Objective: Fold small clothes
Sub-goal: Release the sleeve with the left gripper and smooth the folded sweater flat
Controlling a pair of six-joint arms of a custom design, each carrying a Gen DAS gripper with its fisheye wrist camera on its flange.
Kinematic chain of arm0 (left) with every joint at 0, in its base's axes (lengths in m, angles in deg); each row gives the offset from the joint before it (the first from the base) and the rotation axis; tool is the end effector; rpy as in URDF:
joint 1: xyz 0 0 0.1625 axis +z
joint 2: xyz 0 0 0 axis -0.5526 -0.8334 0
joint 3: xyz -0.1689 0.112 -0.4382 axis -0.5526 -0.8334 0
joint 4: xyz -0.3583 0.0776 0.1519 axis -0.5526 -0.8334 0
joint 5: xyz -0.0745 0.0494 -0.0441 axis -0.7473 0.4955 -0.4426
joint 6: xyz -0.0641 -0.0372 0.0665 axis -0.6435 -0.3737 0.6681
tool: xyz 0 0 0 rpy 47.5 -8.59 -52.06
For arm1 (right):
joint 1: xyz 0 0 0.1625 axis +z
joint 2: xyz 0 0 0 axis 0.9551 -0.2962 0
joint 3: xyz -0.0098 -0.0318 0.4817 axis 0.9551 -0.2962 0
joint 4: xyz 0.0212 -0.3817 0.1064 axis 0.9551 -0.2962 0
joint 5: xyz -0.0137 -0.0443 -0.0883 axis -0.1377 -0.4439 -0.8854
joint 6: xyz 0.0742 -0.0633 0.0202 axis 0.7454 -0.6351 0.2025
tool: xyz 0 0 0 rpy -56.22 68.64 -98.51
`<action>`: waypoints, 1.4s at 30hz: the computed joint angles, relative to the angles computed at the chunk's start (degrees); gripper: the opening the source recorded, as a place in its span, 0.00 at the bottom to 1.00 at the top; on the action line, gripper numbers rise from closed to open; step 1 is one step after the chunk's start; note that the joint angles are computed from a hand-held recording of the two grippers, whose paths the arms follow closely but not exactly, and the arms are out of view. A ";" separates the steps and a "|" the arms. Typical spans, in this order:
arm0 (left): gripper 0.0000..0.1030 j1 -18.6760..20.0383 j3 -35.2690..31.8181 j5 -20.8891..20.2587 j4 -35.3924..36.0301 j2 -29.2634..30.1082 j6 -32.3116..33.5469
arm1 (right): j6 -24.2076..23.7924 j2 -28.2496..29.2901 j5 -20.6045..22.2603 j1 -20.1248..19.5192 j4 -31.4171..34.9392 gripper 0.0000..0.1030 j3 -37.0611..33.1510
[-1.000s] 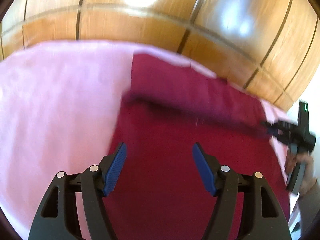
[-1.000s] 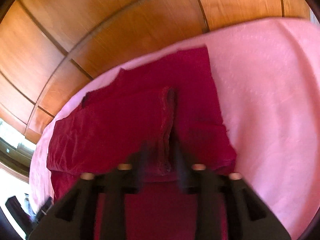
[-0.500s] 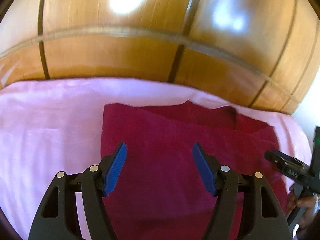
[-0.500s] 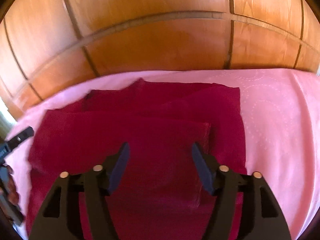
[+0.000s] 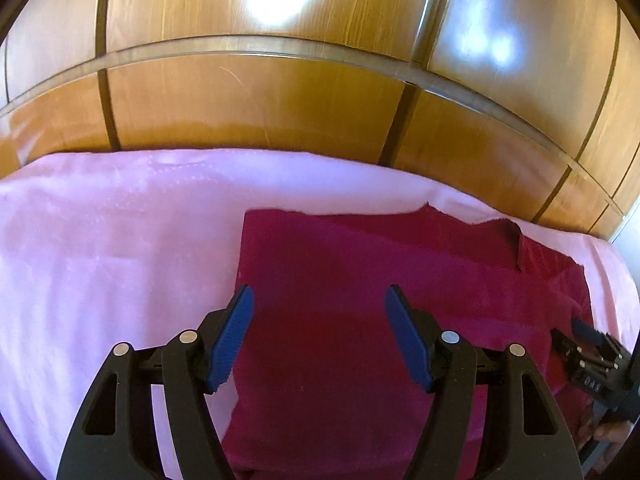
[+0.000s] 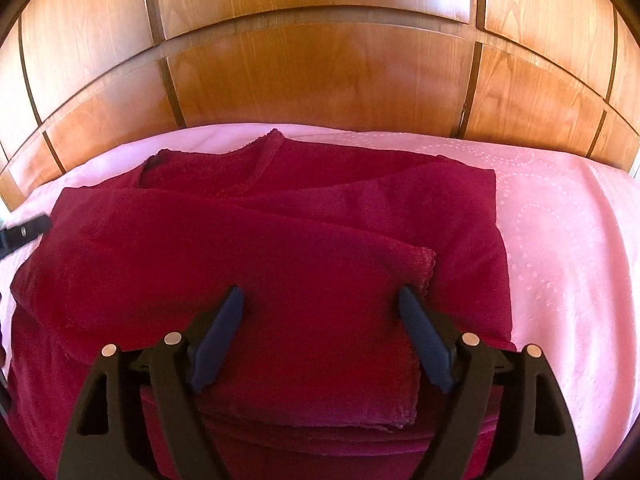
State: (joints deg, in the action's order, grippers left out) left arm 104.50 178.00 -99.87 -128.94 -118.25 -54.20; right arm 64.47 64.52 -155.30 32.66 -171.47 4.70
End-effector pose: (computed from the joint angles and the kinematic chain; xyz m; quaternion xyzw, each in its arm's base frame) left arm -0.0505 -0.7438 0.3406 0.1111 0.8804 -0.3665 0.2798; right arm 0.2809 -0.7540 0.0475 0.1459 -0.8801 0.3136 0.3251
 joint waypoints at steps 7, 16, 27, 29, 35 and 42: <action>0.69 1.31 -3.65 2.63 3.27 3.25 -0.52 | -0.39 -0.22 0.25 -0.09 -0.36 0.80 0.29; 0.75 -3.51 11.52 2.93 -4.51 -3.89 0.81 | -0.28 -0.35 0.50 -0.17 -0.51 0.81 0.56; 0.76 -5.55 15.65 8.80 -1.25 -4.61 -2.09 | 1.89 0.29 -5.59 0.86 3.11 0.98 -1.58; 0.76 -6.64 18.37 8.59 -1.93 -6.66 -3.31 | 4.63 -1.54 -4.72 1.20 3.72 0.98 0.76; 0.76 -9.98 25.69 10.55 -6.04 -12.04 -4.52 | 7.22 -5.83 -3.27 2.33 -1.04 0.98 10.81; 0.76 -11.22 31.10 10.83 -6.14 -16.56 -10.59 | 12.31 -9.73 -3.77 3.55 -3.77 0.98 21.30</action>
